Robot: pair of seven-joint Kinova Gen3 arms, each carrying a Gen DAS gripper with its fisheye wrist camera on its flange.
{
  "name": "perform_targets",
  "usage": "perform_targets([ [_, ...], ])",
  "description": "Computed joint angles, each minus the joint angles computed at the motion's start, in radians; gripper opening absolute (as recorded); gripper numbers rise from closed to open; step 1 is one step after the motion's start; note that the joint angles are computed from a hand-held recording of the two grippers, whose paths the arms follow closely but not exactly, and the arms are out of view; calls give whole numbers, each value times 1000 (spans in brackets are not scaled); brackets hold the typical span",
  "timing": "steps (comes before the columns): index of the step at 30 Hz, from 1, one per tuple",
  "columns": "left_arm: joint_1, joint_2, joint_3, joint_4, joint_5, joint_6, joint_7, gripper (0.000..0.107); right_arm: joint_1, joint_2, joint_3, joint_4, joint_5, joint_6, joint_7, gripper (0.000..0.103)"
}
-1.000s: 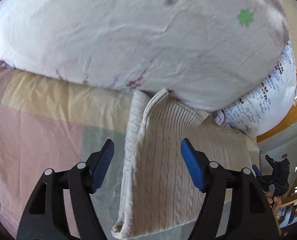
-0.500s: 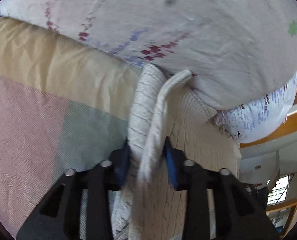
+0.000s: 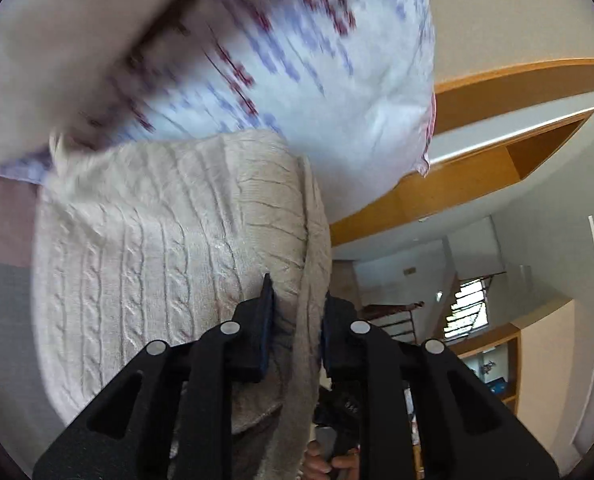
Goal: Fold small clothes
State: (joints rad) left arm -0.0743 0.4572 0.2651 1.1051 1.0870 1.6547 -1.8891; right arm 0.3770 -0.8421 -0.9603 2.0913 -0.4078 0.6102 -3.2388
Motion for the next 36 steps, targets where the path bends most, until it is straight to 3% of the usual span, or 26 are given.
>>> perform_targets([
  [1, 44, 28, 30, 13, 3, -14, 40, 42, 0, 1, 9, -2, 10, 21, 5, 73],
  [4, 86, 104, 100, 66, 63, -3, 122, 46, -11, -9, 58, -7, 33, 108, 16, 73],
  [5, 81, 104, 111, 64, 58, -4, 118, 52, -25, -25, 81, -6, 49, 139, 4, 73],
  [8, 53, 40, 66, 39, -38, -37, 25, 72, -113, -23, 128, 15, 154, 167, -90, 80],
  [11, 14, -11, -21, 23, -146, -49, -50, 77, -194, 10, 185, 80, 170, 64, -82, 94],
  [15, 71, -53, -177, 25, -298, -68, -122, 78, -266, 151, 264, 122, 127, -99, 74, 95],
  [19, 70, -66, -133, 81, -412, -126, -142, 78, -333, 337, 299, 126, 76, -255, 223, 95],
  [23, 73, -38, -110, 124, -423, -131, -121, 80, -445, 496, 370, 90, 142, -295, 261, 97],
  [25, 71, -26, -101, 142, -405, -142, -131, 80, -464, 527, 373, 70, 215, -307, 235, 90],
  [26, 64, -32, -97, 161, -384, -156, -146, 81, -495, 546, 395, 65, 232, -312, 234, 64],
  [27, 63, -27, -92, 170, -364, -163, -150, 77, -513, 574, 405, 54, 243, -315, 233, 46],
  [28, 66, -27, -90, 177, -353, -176, -140, 73, -514, 589, 396, 53, 258, -325, 216, 45],
  [29, 63, -23, -88, 187, -334, -187, -140, 57, -495, 586, 371, 61, 278, -352, 182, 40],
  [30, 62, -13, -84, 193, -311, -189, -134, 52, -473, 578, 342, 71, 303, -385, 142, 38],
  [31, 43, -2, -79, 199, -273, -176, -135, 39, -437, 561, 297, 80, 321, -426, 102, 37],
  [33, 2, 4, -81, 196, -214, -119, -177, 36, -383, 552, 225, 71, 338, -487, 70, 36],
  [36, -95, -55, -73, 187, -204, -61, -284, 36, -305, 594, 109, 5, 373, -500, 82, 35],
])
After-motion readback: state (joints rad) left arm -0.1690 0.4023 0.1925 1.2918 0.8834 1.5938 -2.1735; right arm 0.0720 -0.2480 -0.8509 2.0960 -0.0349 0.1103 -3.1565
